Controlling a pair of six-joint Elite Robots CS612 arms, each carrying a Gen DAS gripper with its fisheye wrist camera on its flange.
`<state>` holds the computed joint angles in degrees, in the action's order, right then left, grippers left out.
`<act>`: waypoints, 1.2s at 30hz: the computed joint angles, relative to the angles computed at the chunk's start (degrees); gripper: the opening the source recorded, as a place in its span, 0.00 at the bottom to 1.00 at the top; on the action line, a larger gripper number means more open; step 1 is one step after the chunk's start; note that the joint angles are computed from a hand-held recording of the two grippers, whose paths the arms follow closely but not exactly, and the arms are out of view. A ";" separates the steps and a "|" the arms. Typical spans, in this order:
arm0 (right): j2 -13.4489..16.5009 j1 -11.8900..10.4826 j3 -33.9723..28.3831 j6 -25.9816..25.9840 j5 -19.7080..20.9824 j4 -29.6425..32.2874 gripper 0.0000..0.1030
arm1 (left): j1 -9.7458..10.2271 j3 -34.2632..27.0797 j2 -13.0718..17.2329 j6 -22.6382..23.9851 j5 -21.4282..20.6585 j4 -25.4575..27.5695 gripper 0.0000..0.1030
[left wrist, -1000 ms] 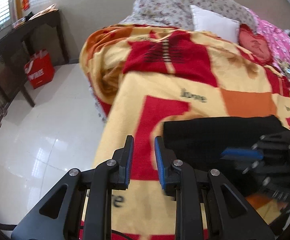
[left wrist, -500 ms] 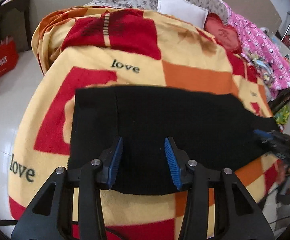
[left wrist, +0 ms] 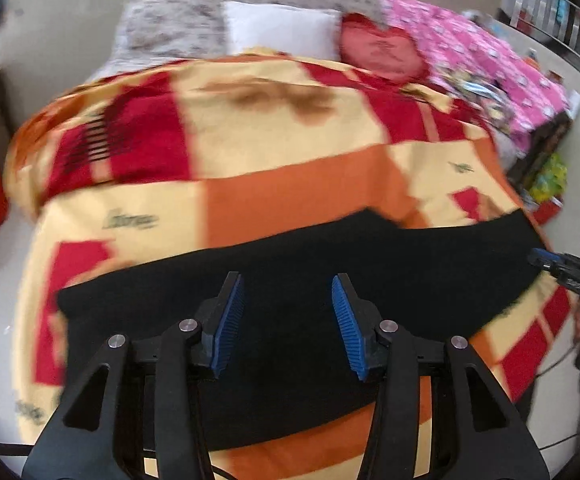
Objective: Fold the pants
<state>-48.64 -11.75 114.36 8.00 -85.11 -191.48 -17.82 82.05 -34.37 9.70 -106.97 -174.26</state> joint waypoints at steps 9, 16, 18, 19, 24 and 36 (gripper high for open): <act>-0.60 -1.15 1.52 1.85 -0.85 -1.90 0.31 | -4.18 -2.09 0.67 5.65 -4.31 4.33 0.44; -0.41 -2.07 2.40 3.11 0.21 -3.81 0.31 | -6.07 -5.04 1.75 7.24 -6.92 11.63 0.44; -0.48 -2.17 2.69 3.11 0.34 -4.08 0.31 | -6.52 -6.58 2.36 6.13 -7.74 14.05 0.44; -0.50 -2.18 2.84 3.22 0.34 -4.27 0.32 | -6.74 -7.28 2.66 5.70 -8.09 14.95 0.44; -0.93 -3.07 4.40 5.27 0.83 -5.21 0.39 | -8.56 -10.71 4.09 5.59 -9.27 18.08 0.53; 1.32 -5.06 5.49 10.78 8.50 -11.34 0.42 | -14.11 -18.54 7.46 15.85 -9.22 26.85 0.59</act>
